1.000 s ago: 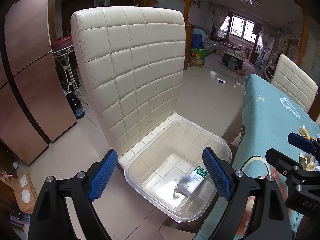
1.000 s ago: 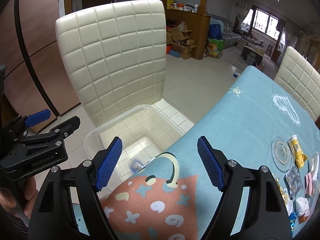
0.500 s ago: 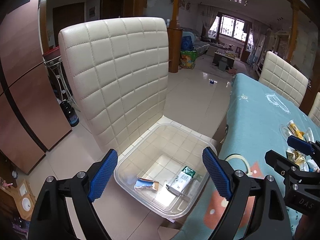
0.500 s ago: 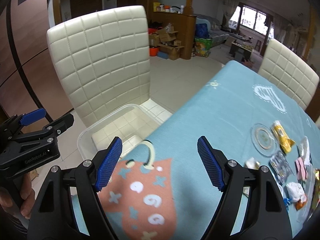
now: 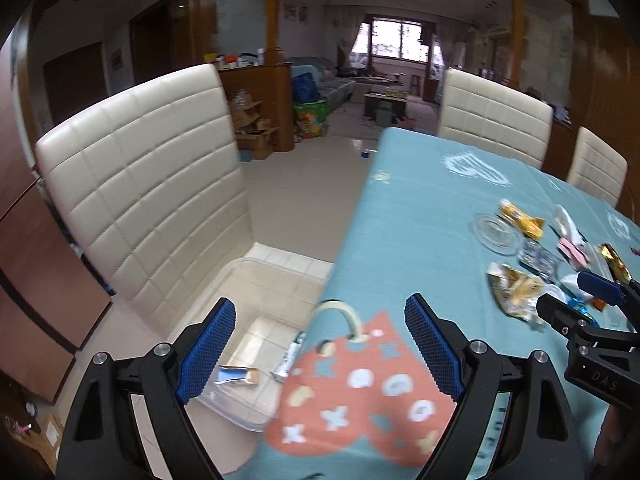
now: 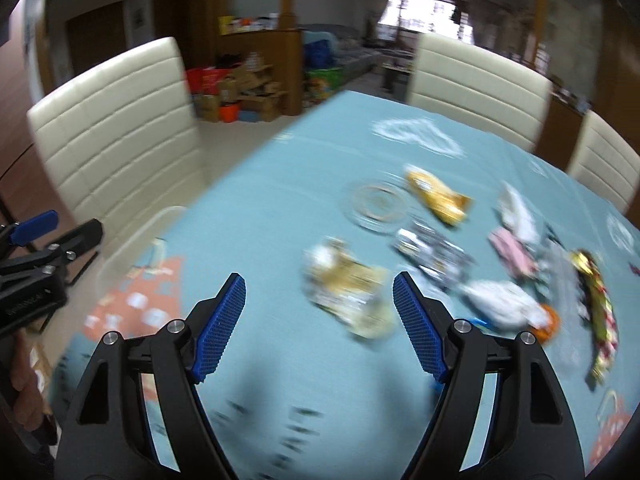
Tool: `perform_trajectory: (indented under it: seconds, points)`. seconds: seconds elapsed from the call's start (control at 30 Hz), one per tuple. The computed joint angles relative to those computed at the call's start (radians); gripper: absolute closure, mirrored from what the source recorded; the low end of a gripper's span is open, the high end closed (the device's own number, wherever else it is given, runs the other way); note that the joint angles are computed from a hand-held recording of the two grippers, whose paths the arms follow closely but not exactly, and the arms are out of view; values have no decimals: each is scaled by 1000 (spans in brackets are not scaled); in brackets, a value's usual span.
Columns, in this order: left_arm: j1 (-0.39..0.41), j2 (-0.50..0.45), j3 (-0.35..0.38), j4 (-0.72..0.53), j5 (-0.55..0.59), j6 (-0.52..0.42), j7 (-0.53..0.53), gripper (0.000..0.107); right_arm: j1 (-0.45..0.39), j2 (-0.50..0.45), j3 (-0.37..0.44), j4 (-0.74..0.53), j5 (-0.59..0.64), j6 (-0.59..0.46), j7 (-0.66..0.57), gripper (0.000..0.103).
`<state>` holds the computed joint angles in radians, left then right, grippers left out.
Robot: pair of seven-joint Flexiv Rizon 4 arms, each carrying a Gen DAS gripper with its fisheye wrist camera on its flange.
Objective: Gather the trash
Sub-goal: 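Return both grippers to the table and grasp the blue chip bag with the right gripper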
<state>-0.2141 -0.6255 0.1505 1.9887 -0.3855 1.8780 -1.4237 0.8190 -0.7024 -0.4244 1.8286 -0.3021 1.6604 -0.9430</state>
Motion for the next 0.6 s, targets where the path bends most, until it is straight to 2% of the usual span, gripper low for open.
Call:
perform_trajectory:
  seconds: [0.17,0.3,0.43,0.53,0.6]
  points:
    - [-31,-19,-16,-60,19,-47,17,22,-12,20,-37,65,35,-3,25,28]
    - [-56,-43,-14,-116,39,-107,21,22,-70,21,5,71,31,-37,33,28]
    - [-106,-75,28,-182,64,-179,6,22,-148,12,78,58,10,-66,41,28]
    - [-121,-98,41,-230,96,-225,-8,22,-170,3,94,57,-7,-62,50,28]
    - [-118,-115,32,-265,125,-256,-11,22,-178,0,101,54,-19,-69,51,35]
